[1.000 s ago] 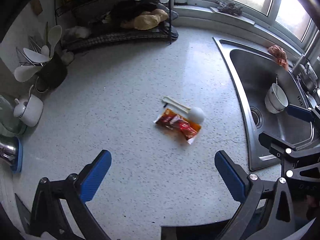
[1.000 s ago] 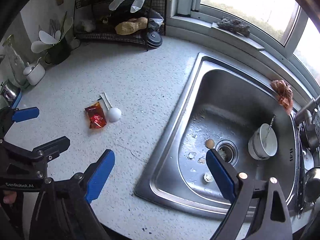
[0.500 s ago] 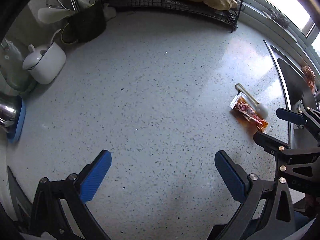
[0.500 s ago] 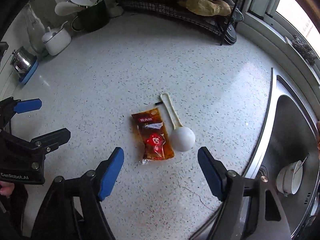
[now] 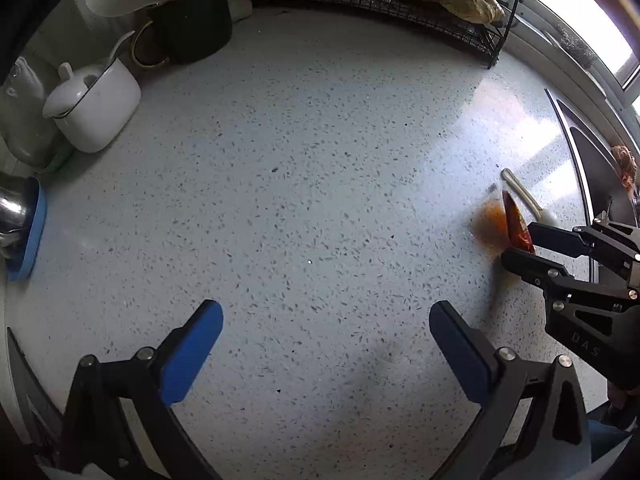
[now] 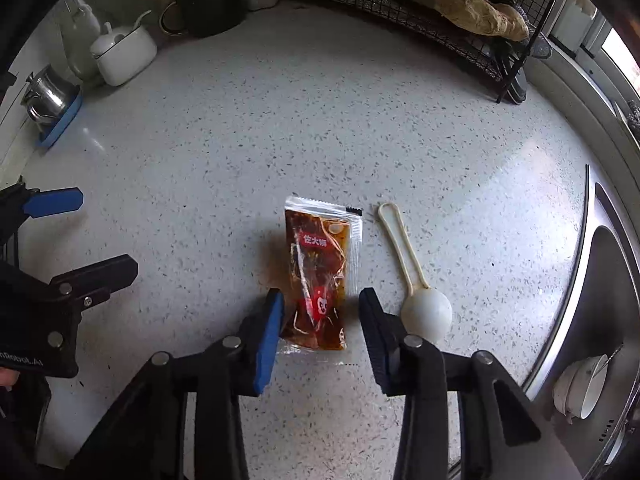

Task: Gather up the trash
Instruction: 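Grasp the red sauce sachet with the right tool and lift it, then grasp the white plastic spoon by its bowl with the left tool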

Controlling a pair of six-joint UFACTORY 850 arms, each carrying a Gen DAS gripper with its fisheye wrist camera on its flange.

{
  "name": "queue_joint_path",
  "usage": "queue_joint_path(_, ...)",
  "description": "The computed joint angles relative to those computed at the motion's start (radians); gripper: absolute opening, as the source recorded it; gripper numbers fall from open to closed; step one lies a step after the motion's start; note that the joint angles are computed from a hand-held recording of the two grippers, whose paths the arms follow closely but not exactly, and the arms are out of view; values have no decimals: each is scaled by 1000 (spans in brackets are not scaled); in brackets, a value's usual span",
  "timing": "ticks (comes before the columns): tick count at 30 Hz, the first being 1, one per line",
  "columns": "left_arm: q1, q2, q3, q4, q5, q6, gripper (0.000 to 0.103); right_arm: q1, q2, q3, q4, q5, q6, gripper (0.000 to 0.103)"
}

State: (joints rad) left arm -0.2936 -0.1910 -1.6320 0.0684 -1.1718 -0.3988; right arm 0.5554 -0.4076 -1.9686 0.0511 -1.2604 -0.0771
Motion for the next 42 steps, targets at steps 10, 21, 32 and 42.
queue_joint_path(10,-5,-47,-103,-23,-27,40,103,-13,18,-20,57,-13,18,7)
queue_joint_path(21,-86,-156,-269,-54,-61,94,103,-94,141,93,42,82,69,7)
queue_joint_path(32,-139,-406,-566,-151,-162,131,103,-173,202,184,-58,98,174,7)
queue_joint_path(42,-183,-639,-887,-50,-341,65,102,-218,216,197,-93,68,212,7)
